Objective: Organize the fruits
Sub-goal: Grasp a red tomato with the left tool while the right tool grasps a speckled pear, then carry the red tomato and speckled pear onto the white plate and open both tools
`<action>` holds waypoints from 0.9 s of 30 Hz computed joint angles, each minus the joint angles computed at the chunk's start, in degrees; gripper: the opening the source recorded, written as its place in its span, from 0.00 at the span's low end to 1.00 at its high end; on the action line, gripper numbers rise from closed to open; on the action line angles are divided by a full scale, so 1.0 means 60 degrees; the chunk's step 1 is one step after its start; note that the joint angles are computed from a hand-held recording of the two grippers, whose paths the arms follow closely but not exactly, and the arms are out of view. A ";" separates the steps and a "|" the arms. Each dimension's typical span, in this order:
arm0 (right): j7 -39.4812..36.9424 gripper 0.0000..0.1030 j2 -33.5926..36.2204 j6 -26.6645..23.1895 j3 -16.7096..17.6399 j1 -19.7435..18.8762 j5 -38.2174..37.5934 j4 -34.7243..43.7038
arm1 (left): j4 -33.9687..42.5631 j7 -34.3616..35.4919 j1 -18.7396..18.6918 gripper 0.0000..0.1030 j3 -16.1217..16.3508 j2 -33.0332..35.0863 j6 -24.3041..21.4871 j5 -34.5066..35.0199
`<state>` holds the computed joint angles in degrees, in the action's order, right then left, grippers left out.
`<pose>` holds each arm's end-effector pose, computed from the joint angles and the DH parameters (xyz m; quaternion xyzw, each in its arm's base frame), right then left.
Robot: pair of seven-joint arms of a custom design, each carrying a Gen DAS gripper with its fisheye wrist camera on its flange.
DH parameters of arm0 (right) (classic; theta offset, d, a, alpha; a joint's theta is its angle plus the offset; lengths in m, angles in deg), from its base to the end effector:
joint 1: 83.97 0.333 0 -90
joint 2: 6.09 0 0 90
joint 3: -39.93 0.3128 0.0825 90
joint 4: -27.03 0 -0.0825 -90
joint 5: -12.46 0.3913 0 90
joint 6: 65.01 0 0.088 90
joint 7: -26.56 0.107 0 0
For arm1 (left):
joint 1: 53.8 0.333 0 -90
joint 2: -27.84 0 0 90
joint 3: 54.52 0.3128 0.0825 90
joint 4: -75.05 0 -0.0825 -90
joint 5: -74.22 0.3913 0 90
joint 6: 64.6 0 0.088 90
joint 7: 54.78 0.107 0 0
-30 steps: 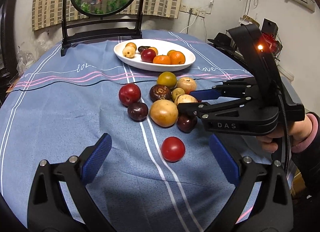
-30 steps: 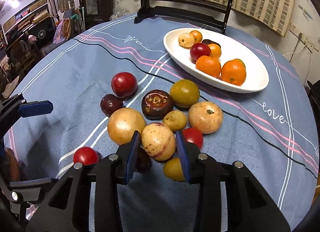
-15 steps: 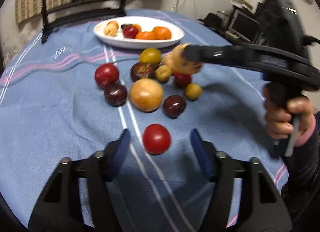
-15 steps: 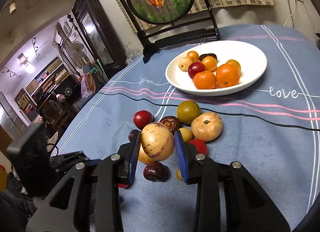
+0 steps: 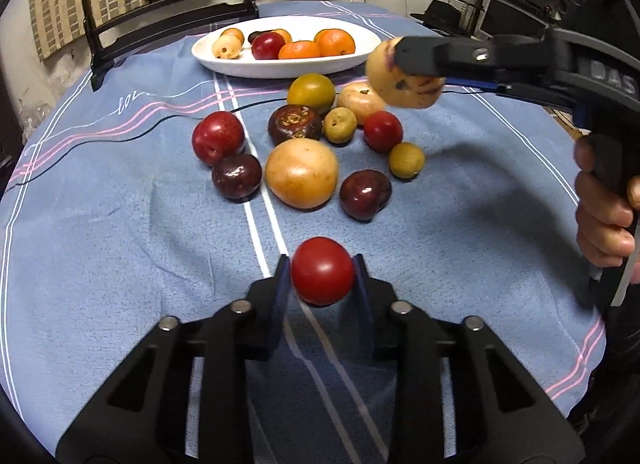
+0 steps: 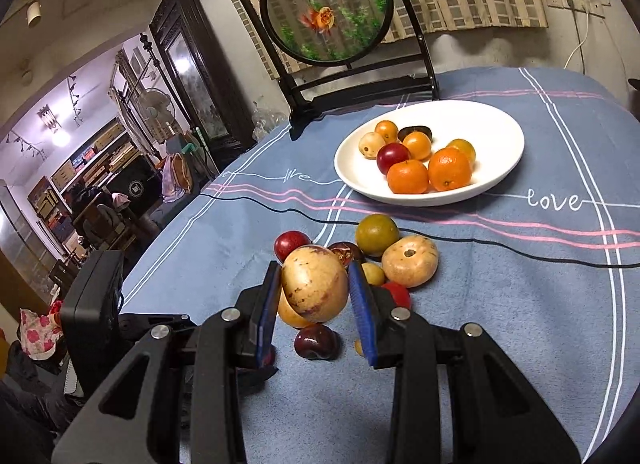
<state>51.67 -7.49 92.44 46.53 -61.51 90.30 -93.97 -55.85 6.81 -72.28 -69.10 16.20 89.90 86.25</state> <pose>0.5218 0.2454 0.4681 -0.7523 0.4447 -0.0363 0.4847 0.4405 -0.3017 0.4955 -0.5816 0.7517 -0.2629 0.1661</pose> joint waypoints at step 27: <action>-0.1126 0.34 0.0797 0.0757 -0.0222 -0.0449 0.1767 0.2311 | 0.4484 0.1301 0.0844 0.29 0.0716 0.2059 -0.0628 -0.1214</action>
